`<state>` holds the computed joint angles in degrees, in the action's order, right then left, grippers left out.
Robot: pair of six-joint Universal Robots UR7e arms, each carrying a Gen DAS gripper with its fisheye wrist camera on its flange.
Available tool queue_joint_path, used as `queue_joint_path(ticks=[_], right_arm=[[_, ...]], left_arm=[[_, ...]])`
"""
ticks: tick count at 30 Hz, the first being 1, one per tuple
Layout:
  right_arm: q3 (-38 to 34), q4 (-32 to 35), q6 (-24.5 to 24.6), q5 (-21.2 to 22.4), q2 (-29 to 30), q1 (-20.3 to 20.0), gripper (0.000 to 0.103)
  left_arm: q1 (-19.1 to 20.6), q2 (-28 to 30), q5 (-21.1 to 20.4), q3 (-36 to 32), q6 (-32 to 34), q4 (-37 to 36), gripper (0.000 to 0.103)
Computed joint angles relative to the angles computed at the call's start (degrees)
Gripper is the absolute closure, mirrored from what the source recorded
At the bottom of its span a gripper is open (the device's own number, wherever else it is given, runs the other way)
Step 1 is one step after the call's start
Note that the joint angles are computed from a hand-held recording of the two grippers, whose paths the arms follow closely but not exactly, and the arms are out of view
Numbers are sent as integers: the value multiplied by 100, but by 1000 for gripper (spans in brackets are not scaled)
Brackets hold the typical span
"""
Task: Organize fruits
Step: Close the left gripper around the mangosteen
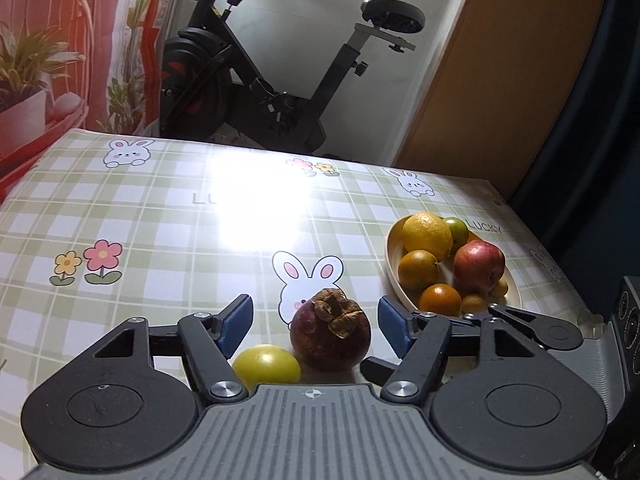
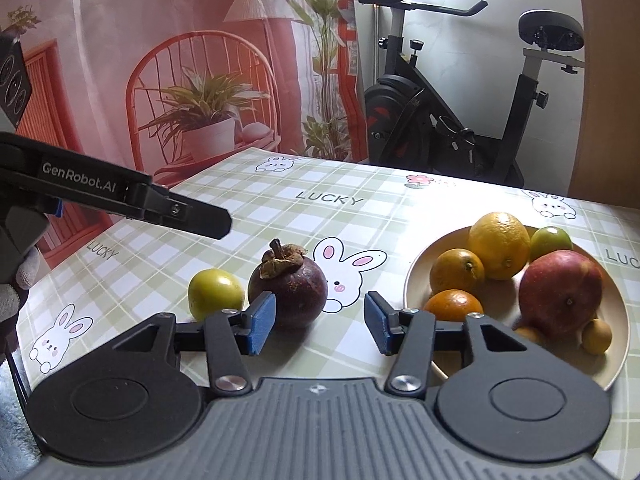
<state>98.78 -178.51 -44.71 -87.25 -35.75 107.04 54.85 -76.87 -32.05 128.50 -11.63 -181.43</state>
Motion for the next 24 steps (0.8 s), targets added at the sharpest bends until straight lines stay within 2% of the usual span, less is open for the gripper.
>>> queue_joint_path(ticks=[3, 12, 18, 24], right_arm=[[-153, 167, -88, -20, 139, 36, 41], [-450, 373, -253, 15, 455, 31, 41], [-511, 386, -371, 120, 554, -3, 41], [-565, 446, -221, 286, 595, -76, 41]], left_arm=[[119, 102, -151, -109, 216, 168, 31], [404, 266, -464, -398, 390, 670, 31], [493, 361, -479, -488, 444, 749, 31], [525, 437, -474, -555, 349, 899, 33]])
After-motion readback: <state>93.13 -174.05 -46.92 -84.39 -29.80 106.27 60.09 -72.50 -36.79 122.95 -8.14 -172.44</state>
